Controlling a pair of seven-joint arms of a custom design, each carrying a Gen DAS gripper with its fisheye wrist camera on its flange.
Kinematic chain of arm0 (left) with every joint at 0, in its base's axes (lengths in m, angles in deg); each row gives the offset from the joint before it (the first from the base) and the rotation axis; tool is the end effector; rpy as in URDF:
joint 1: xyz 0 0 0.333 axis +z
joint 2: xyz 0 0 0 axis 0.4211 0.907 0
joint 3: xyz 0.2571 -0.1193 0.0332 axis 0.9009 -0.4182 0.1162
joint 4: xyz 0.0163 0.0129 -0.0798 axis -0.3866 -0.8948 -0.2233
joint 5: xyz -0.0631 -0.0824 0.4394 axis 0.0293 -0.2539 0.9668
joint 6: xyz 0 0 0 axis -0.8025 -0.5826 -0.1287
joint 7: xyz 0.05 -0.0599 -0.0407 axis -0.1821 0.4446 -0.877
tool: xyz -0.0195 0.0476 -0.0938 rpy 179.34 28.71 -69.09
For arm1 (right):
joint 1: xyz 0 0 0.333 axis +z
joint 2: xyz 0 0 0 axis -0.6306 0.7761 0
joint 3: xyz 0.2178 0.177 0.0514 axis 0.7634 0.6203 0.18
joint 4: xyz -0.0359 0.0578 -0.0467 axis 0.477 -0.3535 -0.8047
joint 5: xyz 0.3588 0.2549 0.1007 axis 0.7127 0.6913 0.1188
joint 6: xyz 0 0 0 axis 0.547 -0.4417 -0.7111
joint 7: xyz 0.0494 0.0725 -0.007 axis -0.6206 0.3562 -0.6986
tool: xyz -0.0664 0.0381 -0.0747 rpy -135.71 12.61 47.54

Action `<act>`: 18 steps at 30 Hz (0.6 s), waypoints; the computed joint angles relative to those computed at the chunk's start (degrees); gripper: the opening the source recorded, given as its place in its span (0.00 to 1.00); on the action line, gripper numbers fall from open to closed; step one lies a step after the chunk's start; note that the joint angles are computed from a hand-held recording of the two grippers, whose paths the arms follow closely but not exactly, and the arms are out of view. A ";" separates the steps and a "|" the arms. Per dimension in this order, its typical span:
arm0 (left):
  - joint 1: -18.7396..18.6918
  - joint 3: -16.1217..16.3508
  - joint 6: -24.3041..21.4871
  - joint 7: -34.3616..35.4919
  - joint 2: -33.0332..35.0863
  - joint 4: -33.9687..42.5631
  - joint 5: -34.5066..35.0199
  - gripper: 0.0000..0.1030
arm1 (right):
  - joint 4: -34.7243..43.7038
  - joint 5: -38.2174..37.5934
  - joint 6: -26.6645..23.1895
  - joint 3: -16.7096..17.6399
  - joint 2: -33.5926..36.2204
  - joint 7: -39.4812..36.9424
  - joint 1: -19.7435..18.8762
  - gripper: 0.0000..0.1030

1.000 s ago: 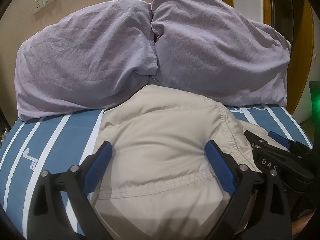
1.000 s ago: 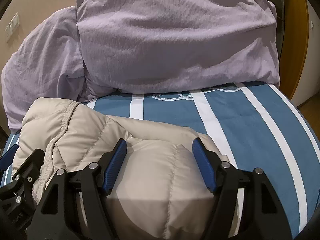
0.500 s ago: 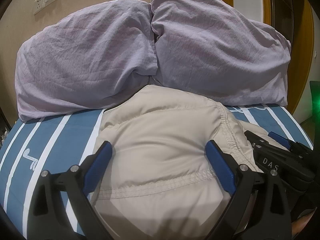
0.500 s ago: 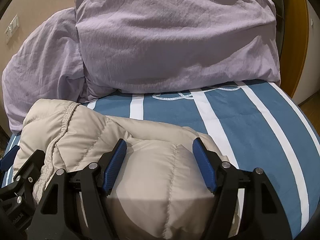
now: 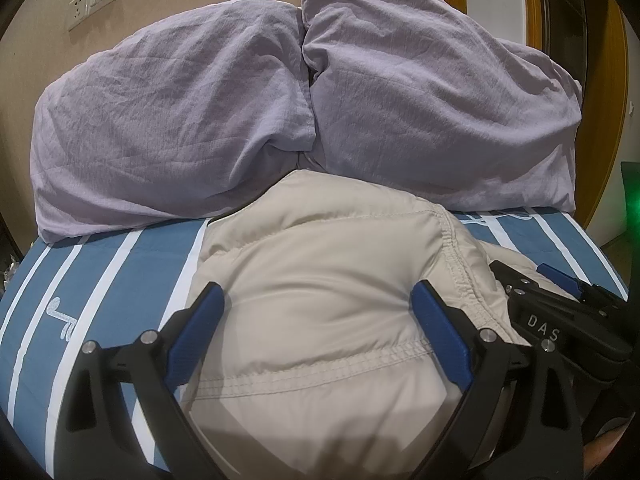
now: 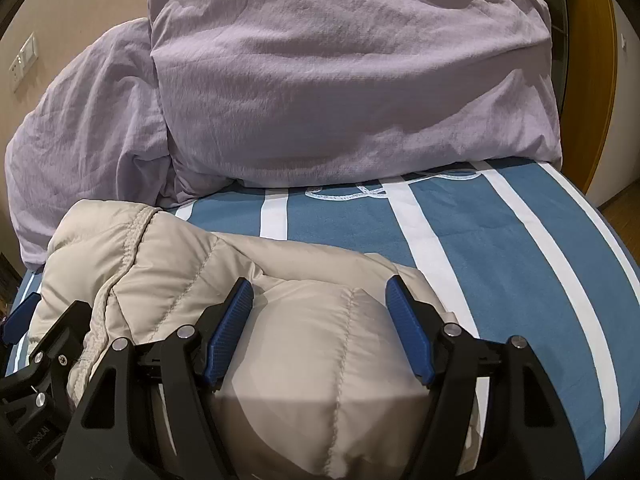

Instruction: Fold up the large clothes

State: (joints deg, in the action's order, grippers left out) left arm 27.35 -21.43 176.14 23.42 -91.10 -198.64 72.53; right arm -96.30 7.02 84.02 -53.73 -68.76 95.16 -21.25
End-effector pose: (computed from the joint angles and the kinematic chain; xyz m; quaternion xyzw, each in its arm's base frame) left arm 0.6062 -0.0986 0.4903 -0.6832 0.5837 -0.2739 0.3427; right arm 0.6741 0.2324 0.4835 -0.6735 0.6346 -0.1793 0.3340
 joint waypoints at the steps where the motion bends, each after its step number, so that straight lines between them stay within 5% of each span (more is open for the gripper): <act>1: 0.00 0.01 0.02 0.00 0.02 0.01 0.01 0.92 | -0.01 -0.05 0.00 -0.02 0.00 0.04 0.03 0.69; 18: -0.02 0.06 0.09 -0.06 0.05 0.02 0.14 0.92 | -0.25 0.67 0.29 0.04 -0.09 -0.45 -0.08 0.69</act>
State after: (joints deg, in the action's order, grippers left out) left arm 27.32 -21.38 176.22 23.36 -91.05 -198.61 72.67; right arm -96.55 7.68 84.31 -53.69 -68.85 94.71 -21.33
